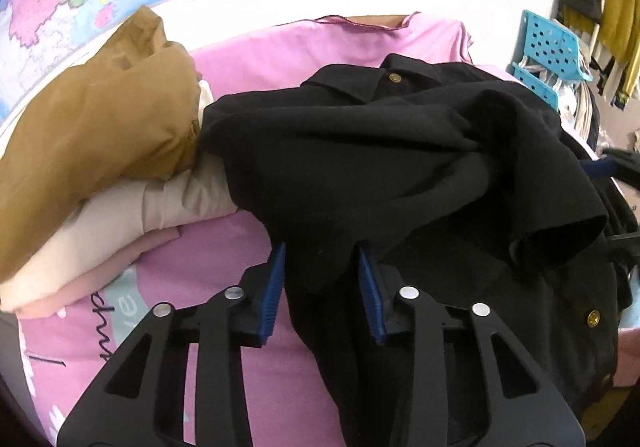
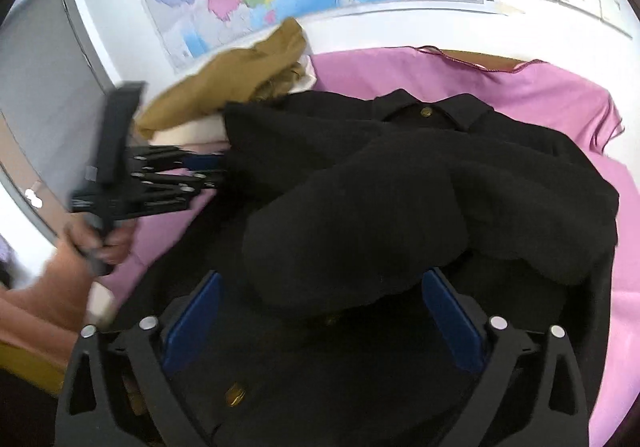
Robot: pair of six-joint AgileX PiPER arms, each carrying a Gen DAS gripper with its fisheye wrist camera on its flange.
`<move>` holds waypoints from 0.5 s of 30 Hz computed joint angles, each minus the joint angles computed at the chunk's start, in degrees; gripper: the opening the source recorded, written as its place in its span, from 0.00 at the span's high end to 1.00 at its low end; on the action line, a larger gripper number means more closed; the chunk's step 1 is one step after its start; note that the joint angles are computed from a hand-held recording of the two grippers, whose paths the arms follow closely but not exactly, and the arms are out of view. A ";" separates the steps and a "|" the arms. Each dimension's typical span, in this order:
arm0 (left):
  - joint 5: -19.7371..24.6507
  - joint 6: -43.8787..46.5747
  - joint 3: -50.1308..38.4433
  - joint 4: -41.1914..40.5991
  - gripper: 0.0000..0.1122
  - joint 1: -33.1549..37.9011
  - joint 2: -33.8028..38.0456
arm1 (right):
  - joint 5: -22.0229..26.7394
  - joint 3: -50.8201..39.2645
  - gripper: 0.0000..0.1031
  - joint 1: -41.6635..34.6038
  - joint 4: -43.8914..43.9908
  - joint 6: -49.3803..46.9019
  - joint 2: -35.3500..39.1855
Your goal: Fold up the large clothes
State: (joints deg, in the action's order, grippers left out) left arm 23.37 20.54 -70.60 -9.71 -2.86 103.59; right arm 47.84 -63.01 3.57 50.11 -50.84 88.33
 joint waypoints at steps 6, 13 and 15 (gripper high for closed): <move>0.26 8.84 4.68 -12.61 0.79 3.86 -3.23 | 10.98 -3.51 0.83 -15.72 11.75 -3.10 4.41; 2.33 13.48 8.78 -14.30 0.85 5.70 -4.01 | 13.67 -11.85 0.50 -28.68 -3.88 11.19 9.88; 1.19 14.69 10.34 -14.71 0.76 5.42 -5.07 | 13.29 -13.18 0.47 -29.44 -7.11 12.00 8.40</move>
State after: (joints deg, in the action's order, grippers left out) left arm 24.56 35.23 -60.26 -24.42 2.57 98.52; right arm 61.13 -76.19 -25.87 43.01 -38.84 96.73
